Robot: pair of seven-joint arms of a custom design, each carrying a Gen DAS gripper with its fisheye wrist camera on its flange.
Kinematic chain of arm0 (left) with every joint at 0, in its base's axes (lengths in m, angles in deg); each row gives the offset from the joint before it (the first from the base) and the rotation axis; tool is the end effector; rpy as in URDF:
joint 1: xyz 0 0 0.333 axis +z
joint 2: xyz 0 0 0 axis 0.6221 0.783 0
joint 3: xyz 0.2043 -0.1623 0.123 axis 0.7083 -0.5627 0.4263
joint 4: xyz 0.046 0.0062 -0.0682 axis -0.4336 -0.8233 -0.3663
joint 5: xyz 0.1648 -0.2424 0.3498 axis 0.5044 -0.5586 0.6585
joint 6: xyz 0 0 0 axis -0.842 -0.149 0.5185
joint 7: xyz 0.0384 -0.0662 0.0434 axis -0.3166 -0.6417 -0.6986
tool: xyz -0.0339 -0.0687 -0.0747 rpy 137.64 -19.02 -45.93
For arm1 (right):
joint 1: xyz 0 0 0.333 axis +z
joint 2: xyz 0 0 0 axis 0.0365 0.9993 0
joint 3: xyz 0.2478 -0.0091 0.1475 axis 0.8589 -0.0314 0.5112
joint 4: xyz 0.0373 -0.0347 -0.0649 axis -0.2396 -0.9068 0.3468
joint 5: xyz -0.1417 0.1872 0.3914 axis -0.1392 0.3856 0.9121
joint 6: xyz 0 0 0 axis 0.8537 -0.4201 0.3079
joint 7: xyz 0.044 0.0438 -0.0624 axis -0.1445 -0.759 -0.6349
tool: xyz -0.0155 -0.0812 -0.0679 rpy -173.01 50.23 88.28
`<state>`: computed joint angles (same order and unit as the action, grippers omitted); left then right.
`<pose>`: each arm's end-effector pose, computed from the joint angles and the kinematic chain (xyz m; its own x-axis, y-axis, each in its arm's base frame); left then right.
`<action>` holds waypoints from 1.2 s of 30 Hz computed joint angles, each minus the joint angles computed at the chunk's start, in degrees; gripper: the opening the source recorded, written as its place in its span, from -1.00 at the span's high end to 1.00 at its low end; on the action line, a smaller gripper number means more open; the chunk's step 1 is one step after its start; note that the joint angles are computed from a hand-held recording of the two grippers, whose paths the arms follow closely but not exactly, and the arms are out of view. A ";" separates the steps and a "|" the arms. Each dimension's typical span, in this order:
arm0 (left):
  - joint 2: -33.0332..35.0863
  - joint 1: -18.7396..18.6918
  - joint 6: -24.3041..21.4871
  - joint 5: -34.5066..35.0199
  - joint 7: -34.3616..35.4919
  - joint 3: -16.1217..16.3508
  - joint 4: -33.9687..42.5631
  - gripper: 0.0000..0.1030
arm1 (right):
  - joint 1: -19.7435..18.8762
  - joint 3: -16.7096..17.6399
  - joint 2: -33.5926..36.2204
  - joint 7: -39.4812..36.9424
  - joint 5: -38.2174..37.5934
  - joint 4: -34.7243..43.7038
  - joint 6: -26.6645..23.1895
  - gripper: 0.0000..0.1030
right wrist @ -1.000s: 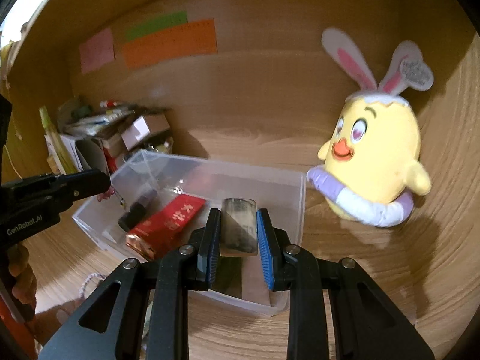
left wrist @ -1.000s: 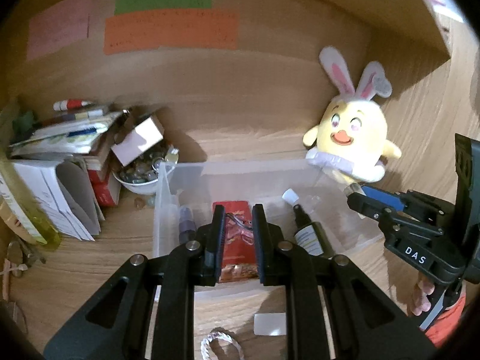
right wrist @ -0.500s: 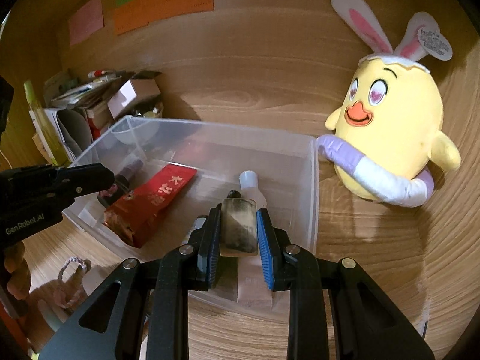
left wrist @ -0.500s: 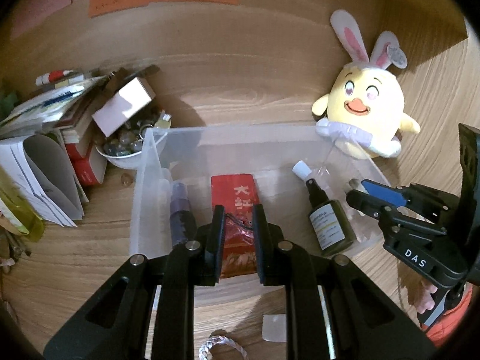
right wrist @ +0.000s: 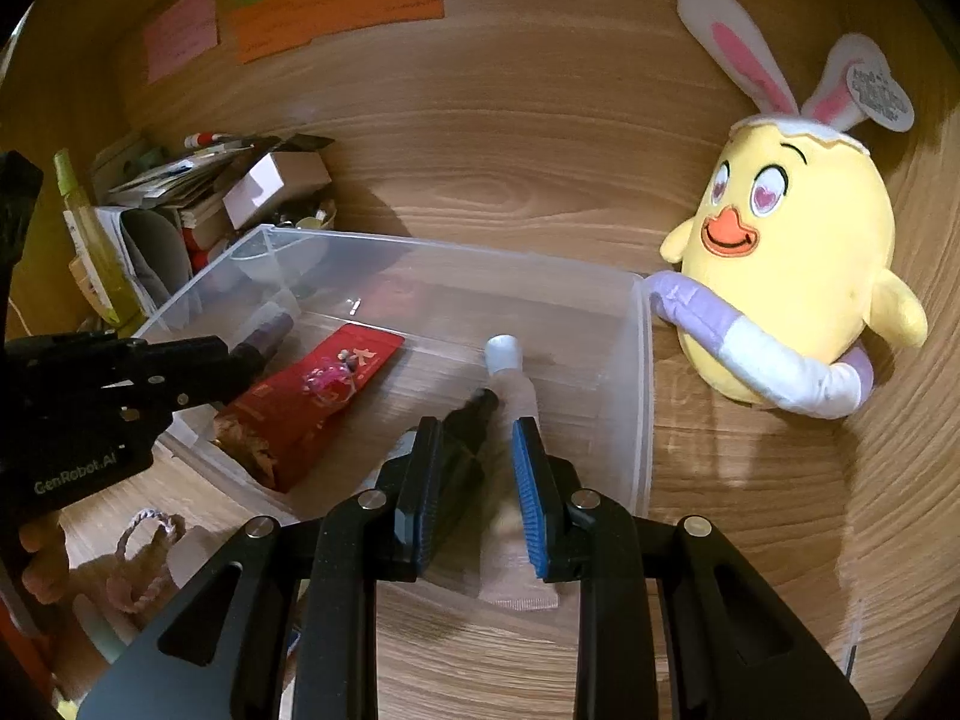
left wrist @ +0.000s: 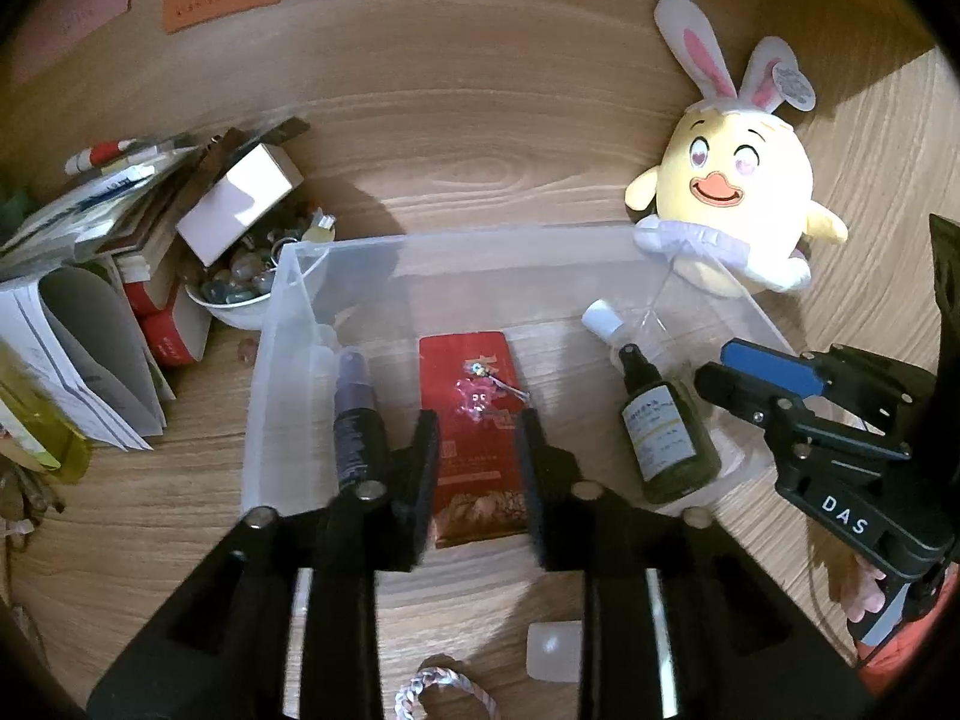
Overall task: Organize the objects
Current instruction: 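Lower both held items into the clear box and open both tools, then move both tools back to the items on the desk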
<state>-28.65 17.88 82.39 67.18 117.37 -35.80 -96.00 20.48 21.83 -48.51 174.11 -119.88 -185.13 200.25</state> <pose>0.7108 -0.4012 0.3964 -0.5854 -0.8070 0.0778 -0.6115 0.3765 -0.6959 0.6331 0.2365 0.3736 0.0747 -0.9971 -0.0120 -0.6769 -0.0419 -0.7349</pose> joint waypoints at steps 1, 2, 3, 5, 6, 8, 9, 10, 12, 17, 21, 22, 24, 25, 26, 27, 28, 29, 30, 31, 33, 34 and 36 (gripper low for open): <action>-0.44 -0.16 0.74 0.23 -0.19 0.20 -0.65 0.34 | 0.01 0.09 -0.04 -0.28 0.07 0.03 -0.10 0.52; -0.87 -0.23 1.37 0.40 -0.24 0.29 -1.28 0.29 | 0.14 -0.01 -0.08 -0.10 -0.32 0.09 -0.16 0.44; -1.21 -0.21 1.77 0.47 -0.19 0.27 -1.72 0.24 | 0.54 -0.36 -0.28 1.01 -1.58 0.10 -0.37 0.36; -1.99 -0.15 2.74 0.48 -0.11 0.17 -2.78 0.13 | 0.69 -0.53 -0.66 2.23 -3.00 -0.06 -0.33 0.30; -2.43 -0.17 3.35 0.51 -0.12 0.17 -3.39 0.04 | 0.68 -0.53 -1.04 2.79 -3.62 -0.29 -0.15 0.26; -3.44 -0.38 4.83 0.80 -0.36 0.43 -4.80 -0.08 | 0.54 -0.41 -1.57 3.84 -4.62 -0.62 0.13 0.12; -3.93 -0.48 5.47 0.97 -0.49 0.56 -5.46 -0.14 | 0.56 -0.45 -1.93 4.78 -5.54 -0.81 0.21 0.01; -4.47 -0.43 6.10 1.00 -0.44 0.52 -6.20 -0.18 | 0.58 -0.51 -2.25 5.96 -6.68 -0.96 0.30 -0.05; -5.45 -0.12 6.98 0.72 -0.11 0.16 -7.50 -0.39 | 0.56 -0.53 -3.11 8.61 -9.33 -1.46 0.41 -0.19; -7.66 0.15 8.54 0.33 -0.05 0.08 -10.34 -0.61 | -0.52 0.69 -4.92 10.74 -11.77 -2.96 1.13 -0.40; -9.54 0.76 9.81 -0.55 -0.10 -0.29 -12.98 -0.81 | -1.28 1.68 -6.69 11.99 -13.23 -4.60 1.44 -0.45; -10.07 0.63 9.87 -0.39 -0.34 -0.01 -13.63 -0.81 | -1.49 1.88 -7.22 12.56 -13.81 -5.15 1.61 -0.46; -11.20 0.23 10.17 0.27 -1.17 0.75 -15.06 -0.84 | -1.91 2.38 -8.30 13.88 -15.14 -6.15 1.73 -0.57; -11.86 0.23 10.22 0.45 -1.49 0.91 -15.92 -0.85 | -2.12 2.65 -8.75 14.74 -15.98 -6.52 1.69 -0.59; -12.59 0.72 10.12 0.13 -1.22 0.51 -16.85 -0.85 | -2.32 2.97 -9.34 15.65 -16.74 -7.02 1.51 -0.62; -13.11 1.30 10.05 -0.38 -0.73 -0.04 -17.54 -0.86 | -2.54 3.33 -9.84 15.86 -16.80 -7.52 1.40 -0.62; -13.79 1.88 9.90 -0.95 -0.21 -0.53 -18.38 -0.86 | -2.77 3.69 -10.40 15.65 -16.48 -8.13 1.39 -0.63; -14.46 2.13 9.81 -1.22 -0.13 -0.61 -19.23 -0.87 | -3.00 4.02 -10.80 15.44 -16.20 -8.58 1.47 -0.63; -14.99 2.22 9.76 -1.33 -0.26 -0.53 -19.93 -0.87 | -3.20 4.34 -11.25 15.21 -15.94 -9.09 1.59 -0.64; -15.67 2.41 9.70 -1.47 -0.30 -0.50 -20.84 -0.88 | -3.39 4.65 -11.66 15.08 -15.80 -9.56 1.66 -0.64; -16.42 2.63 9.50 -1.53 -0.37 -0.41 -21.90 -0.88 | -3.66 5.27 -12.35 14.73 -15.35 -10.38 1.68 -0.66; -16.81 2.55 9.30 -1.24 -0.71 -0.12 -22.46 -0.88 | -3.79 5.54 -12.51 14.78 -15.32 -10.64 1.72 -0.67; -17.34 2.43 8.80 -0.53 -1.43 0.38 -23.30 -0.88 | -3.90 6.00 -12.67 14.05 -14.40 -11.20 1.88 -0.67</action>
